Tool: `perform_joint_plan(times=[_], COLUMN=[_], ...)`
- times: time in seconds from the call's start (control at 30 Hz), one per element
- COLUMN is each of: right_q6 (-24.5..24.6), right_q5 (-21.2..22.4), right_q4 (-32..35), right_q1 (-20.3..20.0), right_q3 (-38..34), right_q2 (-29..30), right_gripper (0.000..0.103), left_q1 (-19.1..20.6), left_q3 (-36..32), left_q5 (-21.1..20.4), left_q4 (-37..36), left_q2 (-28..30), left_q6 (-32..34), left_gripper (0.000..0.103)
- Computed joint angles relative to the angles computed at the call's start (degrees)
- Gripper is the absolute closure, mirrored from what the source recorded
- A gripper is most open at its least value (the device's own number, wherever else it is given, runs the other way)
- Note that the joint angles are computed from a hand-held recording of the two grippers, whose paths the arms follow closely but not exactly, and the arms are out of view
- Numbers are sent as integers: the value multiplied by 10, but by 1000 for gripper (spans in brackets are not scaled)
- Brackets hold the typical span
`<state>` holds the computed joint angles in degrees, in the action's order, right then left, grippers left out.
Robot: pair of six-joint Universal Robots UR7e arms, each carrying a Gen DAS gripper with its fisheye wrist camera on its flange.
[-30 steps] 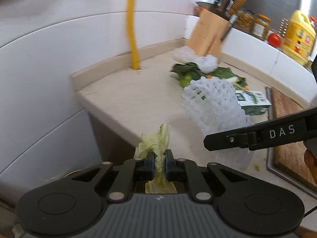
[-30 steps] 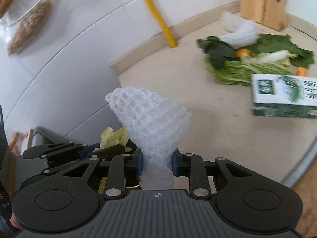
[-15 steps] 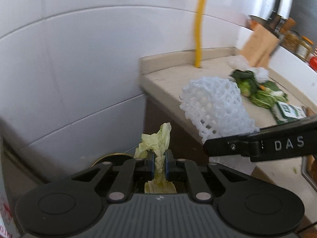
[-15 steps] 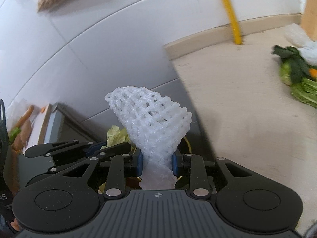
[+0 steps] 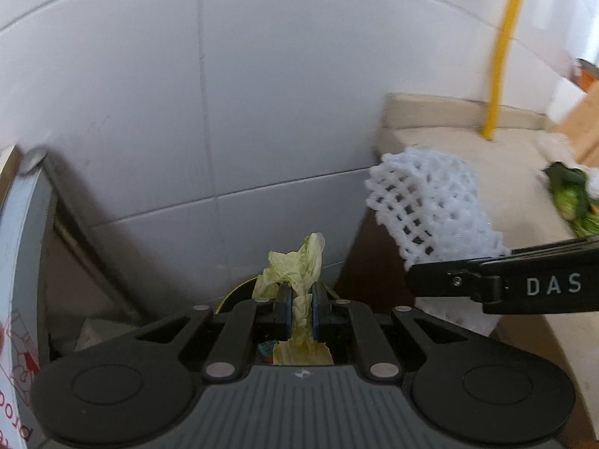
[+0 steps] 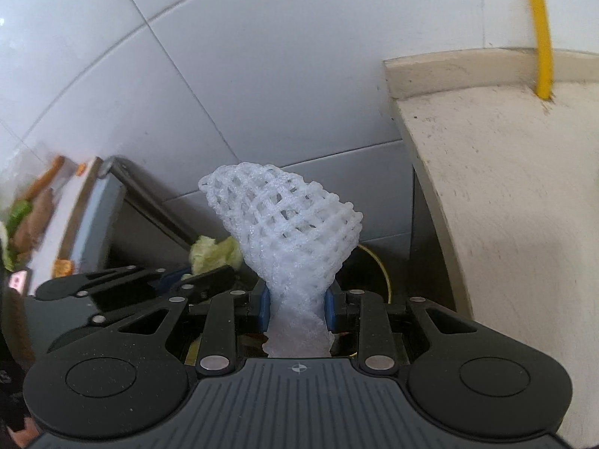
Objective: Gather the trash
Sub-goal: 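Carry the cabbage leaf and foam net down over the black bin, then open the left tool over the bin while the right tool releases the foam net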
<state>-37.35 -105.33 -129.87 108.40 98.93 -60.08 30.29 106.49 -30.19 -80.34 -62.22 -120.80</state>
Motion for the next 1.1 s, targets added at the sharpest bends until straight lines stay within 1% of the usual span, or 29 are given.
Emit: perform_joint_plan(times=[0.07,0.17,0.33,0.47,0.57,0.7,0.8,0.83,0.9,0.97,1.03,1.1], right_q6=[7,6,6,8,15,18,17,17,23,27,34,32], right_q5=[1,-7,-19,-32,-39,-52,-63,-68,-74,-83,-85,-85], right_q4=[20,31,48,45,49,47,39,40,26,20,30,29], right_q1=[-3,-5,-8,-8,-11,-13,-14,-15,-15,-16,-17,-18], right_q3=[-17,-30,-49,-60,-71,-80,-85,-89,-87,-91,-99,-101], right_q2=[16,35,65,90,107,130,146,153,164,176,184,186], right_gripper=[69,69,69,68,67,67,66,63,62,54,52,47], left_q1=[7,17,39,56,65,81,94,98,104,105,104,102], left_q3=[0,-2,-2,-4,-4,-9,-6,-8,-12,-11,-8,-8], left_q5=[-8,-17,-27,-33,-41,-41,-39,-39,-40,-42,-44,-46], left_q4=[3,6,-13,-28,-22,-12,-27,-27,-23,-25,-24,-17], left_q2=[0,2,5,8,8,11,9,10,12,12,8,7], left_q6=[-16,-29,-26,-17,-28,-43,-35,-34,-36,-39,-48,-57], left_gripper=[97,97,97,97,97,97,97,96,96,96,96,95])
